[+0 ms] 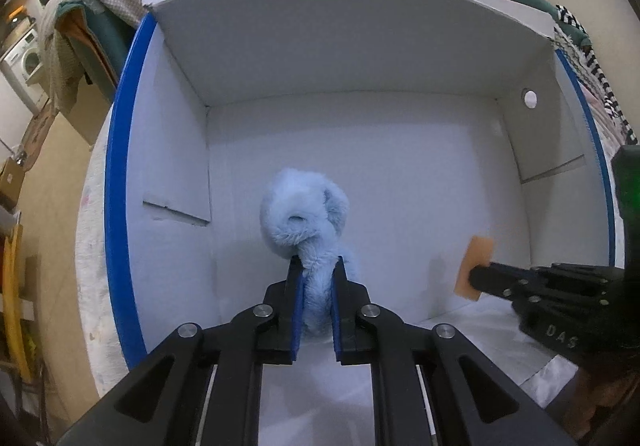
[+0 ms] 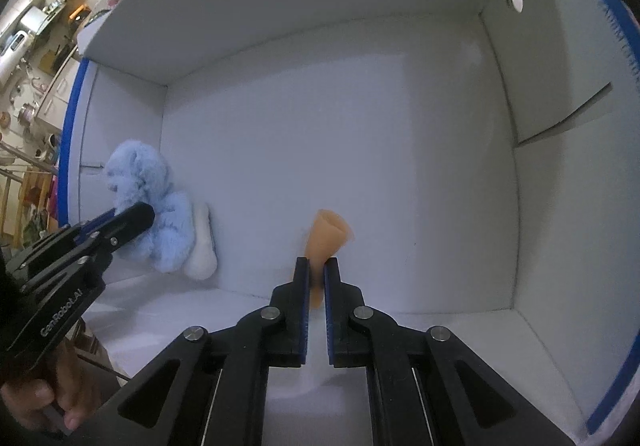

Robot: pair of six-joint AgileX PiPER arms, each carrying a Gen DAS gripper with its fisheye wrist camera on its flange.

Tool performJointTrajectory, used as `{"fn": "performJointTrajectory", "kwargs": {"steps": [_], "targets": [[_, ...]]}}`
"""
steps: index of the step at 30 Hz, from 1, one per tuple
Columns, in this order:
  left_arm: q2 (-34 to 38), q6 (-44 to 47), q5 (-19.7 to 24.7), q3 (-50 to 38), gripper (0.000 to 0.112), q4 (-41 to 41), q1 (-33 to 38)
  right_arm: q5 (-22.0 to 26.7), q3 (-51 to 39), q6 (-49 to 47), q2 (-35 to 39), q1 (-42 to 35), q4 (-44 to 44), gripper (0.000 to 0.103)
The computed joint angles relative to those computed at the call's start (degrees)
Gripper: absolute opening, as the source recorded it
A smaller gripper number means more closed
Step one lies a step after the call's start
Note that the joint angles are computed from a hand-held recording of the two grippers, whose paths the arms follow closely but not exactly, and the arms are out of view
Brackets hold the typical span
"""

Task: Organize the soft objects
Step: 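Carry the blue bundle and orange cylinder into the box with both grippers, then open both grippers to release the items inside the box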

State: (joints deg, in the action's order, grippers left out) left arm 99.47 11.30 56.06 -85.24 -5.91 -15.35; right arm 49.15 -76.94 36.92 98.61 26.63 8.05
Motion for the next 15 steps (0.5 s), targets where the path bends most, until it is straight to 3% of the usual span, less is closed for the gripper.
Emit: {"fn": "performJointTrajectory", "kwargs": {"steps": [4,11,13,14,15], "targets": [[-0.9,-0.9,-1.3,1.8,0.01,2.0,-1.5,0.1,-0.2,0.2,0.3,0.1,-0.4,0.007],[-1.0,-0.6,-1.5,2.0,0.025,1.3,-2.0,-1.0,0.7,1.0,-0.8,-0.2,-0.6,0.015],[0.1,-0.4,-0.3,-0.3,0.038,1.5,-1.6,-1.2,0.5,2.2,-1.1,0.0,-1.6,0.027],[0.2,-0.7,-0.1,-0.9,0.05,1.6,-1.6,-1.5,1.2,2.6,-1.9,-0.1,-2.0,0.044],[-0.3,-1.1,-0.7,-0.6,0.055,1.8,-1.6,-2.0,1.6,3.3,-2.2,-0.1,-2.3,0.07]]}}
